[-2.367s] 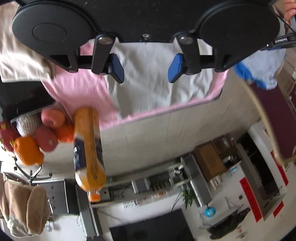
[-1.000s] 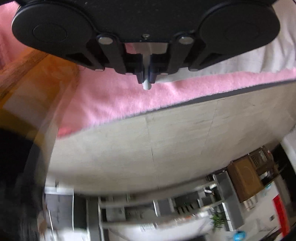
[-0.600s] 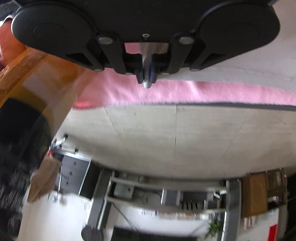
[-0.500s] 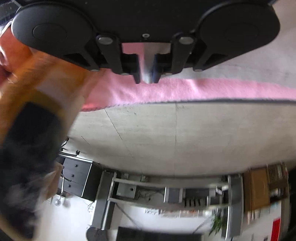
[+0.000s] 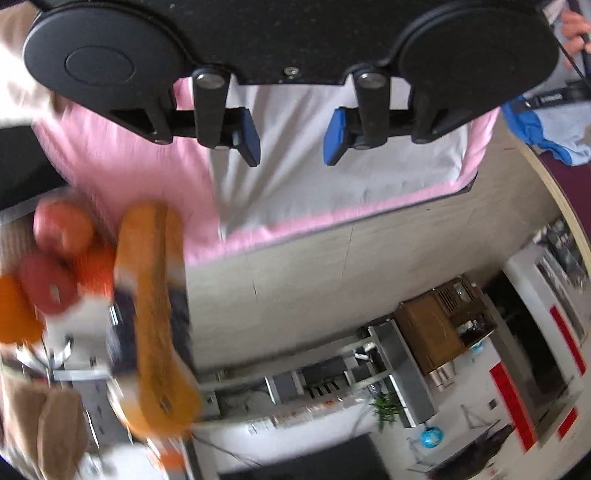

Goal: Fold clothes

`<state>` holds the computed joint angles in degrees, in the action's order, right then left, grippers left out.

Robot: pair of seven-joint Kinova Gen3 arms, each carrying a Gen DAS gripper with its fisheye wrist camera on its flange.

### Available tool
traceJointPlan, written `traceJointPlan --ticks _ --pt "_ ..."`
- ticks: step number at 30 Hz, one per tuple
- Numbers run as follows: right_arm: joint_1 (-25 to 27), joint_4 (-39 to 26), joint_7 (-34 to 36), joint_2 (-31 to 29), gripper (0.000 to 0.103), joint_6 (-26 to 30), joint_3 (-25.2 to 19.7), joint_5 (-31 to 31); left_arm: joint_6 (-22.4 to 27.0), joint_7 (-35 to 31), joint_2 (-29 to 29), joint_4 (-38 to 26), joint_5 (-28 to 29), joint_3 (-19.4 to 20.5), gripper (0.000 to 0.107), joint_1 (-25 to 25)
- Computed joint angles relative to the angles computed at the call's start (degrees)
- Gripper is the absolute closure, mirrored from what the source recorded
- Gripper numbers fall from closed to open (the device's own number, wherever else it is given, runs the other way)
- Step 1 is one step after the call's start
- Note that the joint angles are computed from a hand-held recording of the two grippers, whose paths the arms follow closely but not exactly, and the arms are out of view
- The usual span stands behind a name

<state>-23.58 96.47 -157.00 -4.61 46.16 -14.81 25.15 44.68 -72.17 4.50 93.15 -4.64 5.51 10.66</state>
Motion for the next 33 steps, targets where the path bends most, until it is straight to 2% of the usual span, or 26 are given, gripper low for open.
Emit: traceJointPlan --ticks 2,4,6,10,14,15,16,17,20,22,25,26,28,30,33 --pt "1.42 3.63 -3.21 0.28 0.067 -3.2 1.15 -0.93 -1.57 0.81 0.65 1.92 1.77 0.77 0.096 -0.73" --pt "2.86 6.18 -7.08 1.32 0.067 -5.1 2.4 -1.04 -1.41 2.3 2.09 2.4 0.03 -0.14 0.097 1.14" --pt "3.54 8.37 -9.31 1.86 0.077 -6.83 3.13 -0.9 -0.82 4.56 3.39 2.75 -2.96 -0.05 0.097 2.25" --pt "3.77 10.68 -6.09 2.82 0.078 -9.99 5.02 -3.51 -2.25 4.84 3.89 4.3 -2.83 -0.54 0.097 2.01" --pt "3.45 8.64 -2.64 5.63 0.078 -7.86 5.25 -4.45 -1.55 4.99 4.6 3.44 -4.08 -0.58 0.097 2.6" --pt "3.02 8.26 -2.68 6.21 0.083 -7.41 5.33 -4.07 -1.47 5.24 4.77 3.29 -4.45 -0.62 0.097 2.82" --pt "2.78 8.01 -3.28 6.66 0.087 -6.98 4.81 -2.76 -1.59 5.38 4.85 3.36 -4.79 -0.67 0.096 2.98" --pt "2.06 7.6 -4.81 7.21 0.097 -6.06 4.29 -0.51 -1.72 5.53 4.81 3.49 -5.16 -0.71 0.096 3.16" --pt "-5.03 5.5 -7.33 8.77 0.101 0.45 6.86 6.48 -1.9 6.07 4.53 3.79 -6.34 -0.75 0.095 3.71" --pt "-7.95 4.52 -10.67 10.14 0.102 4.96 7.43 10.47 -2.12 6.35 4.47 3.98 -6.53 -0.79 0.092 3.72" --pt "-6.5 3.14 -11.57 10.71 0.101 7.44 5.14 10.76 -1.98 5.56 4.43 3.86 -5.67 -0.69 0.091 3.17" --pt "-6.47 2.28 -11.07 11.01 0.098 8.46 4.91 10.44 -2.25 5.1 4.1 4.02 -4.77 -0.69 0.092 2.72" --pt "-9.24 1.53 -11.13 10.8 0.09 9.37 7.65 10.04 -3.38 3.97 2.96 4.79 -2.09 -0.75 0.092 1.39" --pt "-9.69 3.35 -14.74 8.47 0.079 6.55 8.56 10.61 -6.06 3.5 1.6 6.06 0.3 -1.04 0.092 0.08" --pt "-4.52 6.17 -19.38 4.8 0.079 -0.44 5.68 9.68 -9.3 2.79 1.26 6.11 3.61 -1.12 0.098 -1.52"
